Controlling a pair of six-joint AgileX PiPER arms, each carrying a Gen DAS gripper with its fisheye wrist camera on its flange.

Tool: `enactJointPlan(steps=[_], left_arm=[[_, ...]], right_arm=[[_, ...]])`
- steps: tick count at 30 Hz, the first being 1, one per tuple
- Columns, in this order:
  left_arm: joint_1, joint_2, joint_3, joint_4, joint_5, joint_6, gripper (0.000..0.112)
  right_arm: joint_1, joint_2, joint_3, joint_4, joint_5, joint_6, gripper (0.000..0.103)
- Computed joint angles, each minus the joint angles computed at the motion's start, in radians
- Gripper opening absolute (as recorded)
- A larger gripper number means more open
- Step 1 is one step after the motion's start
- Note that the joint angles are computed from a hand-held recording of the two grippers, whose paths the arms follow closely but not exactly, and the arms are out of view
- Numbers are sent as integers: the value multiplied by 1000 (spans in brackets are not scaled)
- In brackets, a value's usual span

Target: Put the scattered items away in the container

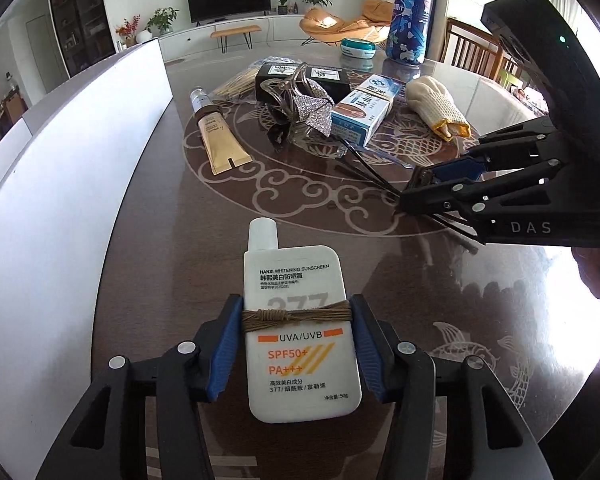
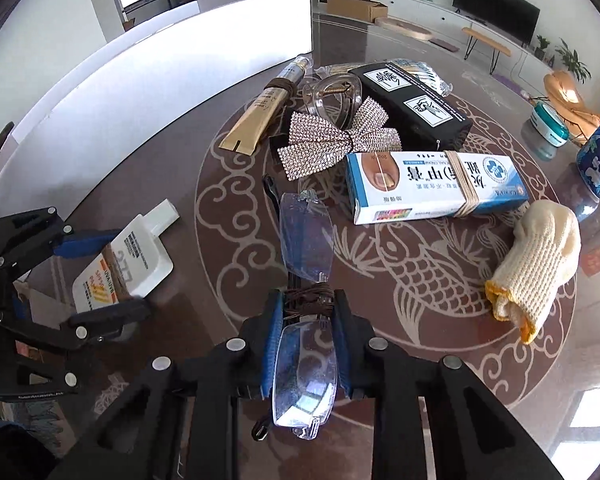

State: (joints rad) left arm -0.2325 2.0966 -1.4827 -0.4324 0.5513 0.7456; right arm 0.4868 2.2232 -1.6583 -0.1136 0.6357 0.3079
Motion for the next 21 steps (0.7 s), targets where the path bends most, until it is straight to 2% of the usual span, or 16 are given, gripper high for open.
enactJointPlan(steps=[2, 4, 5, 6, 7, 8, 11, 15, 16, 17, 18, 19, 21], left_arm=[[8, -52, 96, -70, -33, 94, 53], [13, -79, 145, -92, -53, 115, 54], [13, -83, 151, -82, -53, 103, 57], [9, -82, 146, -45, -46, 65, 69], [4, -76, 135, -3, -35, 19, 79], [4, -74, 131, 15, -30, -5, 81], [5, -83, 145, 18, -30, -3, 81], [5, -92, 167, 1, -50, 9, 80], [7, -96, 175, -19, -58, 30, 74], [8, -104, 186, -47, -68, 64, 53], [8, -110, 187, -54, -63, 78, 53], [7, -108, 174, -35, -43, 58, 53], [24, -120, 171, -89, -16, 98, 53]], right_arm=[[16, -88, 158, -21, -62, 42, 25], [24, -145, 256, -43, -94, 88, 28], [13, -164, 286, -1, -107, 66, 38], [-6, -173, 296, 80, -104, 3, 47], [-21, -171, 281, 127, -73, -34, 67], [-25, -166, 261, 133, -43, -40, 76], [-2, -153, 205, 68, 28, -25, 76], [8, -92, 107, 77, 117, -46, 73], [13, -70, 77, 71, 136, -42, 60], [25, -65, 68, 25, 142, -16, 43], [28, -63, 57, 16, 151, -18, 30], [22, -63, 55, 48, 151, -30, 29], [19, -77, 68, 56, 142, -16, 29]])
